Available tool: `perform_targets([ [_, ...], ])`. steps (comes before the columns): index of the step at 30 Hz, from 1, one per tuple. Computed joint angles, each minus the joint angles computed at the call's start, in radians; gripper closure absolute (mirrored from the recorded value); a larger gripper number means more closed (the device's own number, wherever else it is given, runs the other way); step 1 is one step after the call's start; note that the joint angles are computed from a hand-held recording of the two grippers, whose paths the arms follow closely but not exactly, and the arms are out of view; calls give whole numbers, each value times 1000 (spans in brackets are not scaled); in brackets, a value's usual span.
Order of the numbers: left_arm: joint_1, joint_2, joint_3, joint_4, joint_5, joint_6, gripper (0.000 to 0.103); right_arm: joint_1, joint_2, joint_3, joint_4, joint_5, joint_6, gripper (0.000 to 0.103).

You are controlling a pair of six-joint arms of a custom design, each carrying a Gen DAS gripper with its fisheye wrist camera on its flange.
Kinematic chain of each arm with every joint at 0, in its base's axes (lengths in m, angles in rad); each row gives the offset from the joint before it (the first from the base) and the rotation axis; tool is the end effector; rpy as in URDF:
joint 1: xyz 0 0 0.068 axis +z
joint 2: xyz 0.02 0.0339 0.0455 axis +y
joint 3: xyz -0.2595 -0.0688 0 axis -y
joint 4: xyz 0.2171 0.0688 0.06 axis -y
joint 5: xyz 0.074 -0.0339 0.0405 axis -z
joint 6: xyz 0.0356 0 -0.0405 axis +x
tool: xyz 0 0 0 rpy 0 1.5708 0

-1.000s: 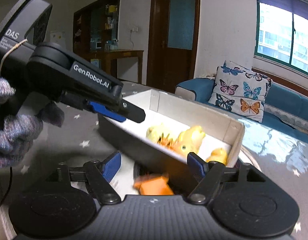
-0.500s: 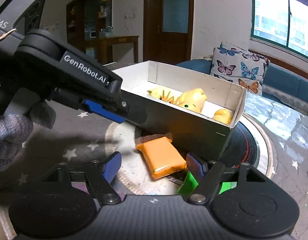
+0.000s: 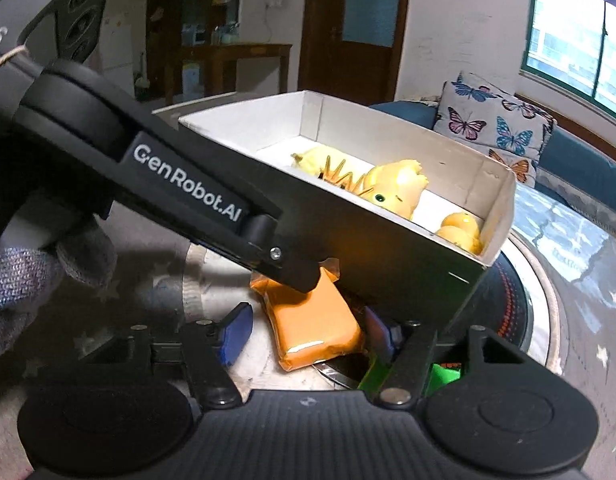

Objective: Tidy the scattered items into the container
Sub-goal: 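Lower the right tool onto the orange block and close it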

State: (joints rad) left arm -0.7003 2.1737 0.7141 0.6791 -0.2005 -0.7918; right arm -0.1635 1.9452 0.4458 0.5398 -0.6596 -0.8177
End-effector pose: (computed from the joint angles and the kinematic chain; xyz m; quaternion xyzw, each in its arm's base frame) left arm 0.2556 -0.2061 0.0415 -0.0805 0.9156 -0.1921 0.3440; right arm 0.2491 -0.0190 0.0591 -0.3822 0.8231 0.1383 0.3966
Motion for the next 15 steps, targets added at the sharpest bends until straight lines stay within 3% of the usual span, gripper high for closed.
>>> perform_targets([
  [4,10,9,4,0,12,1,66,8,17,29,-27,4,-9,52],
  [9,28,19,10,-5,38,-5,66,9,17,35,-41,-3,2,57],
  [15,40,20,-42,92,76,-39,68,-20,-4,9,-40,-35,19,60],
])
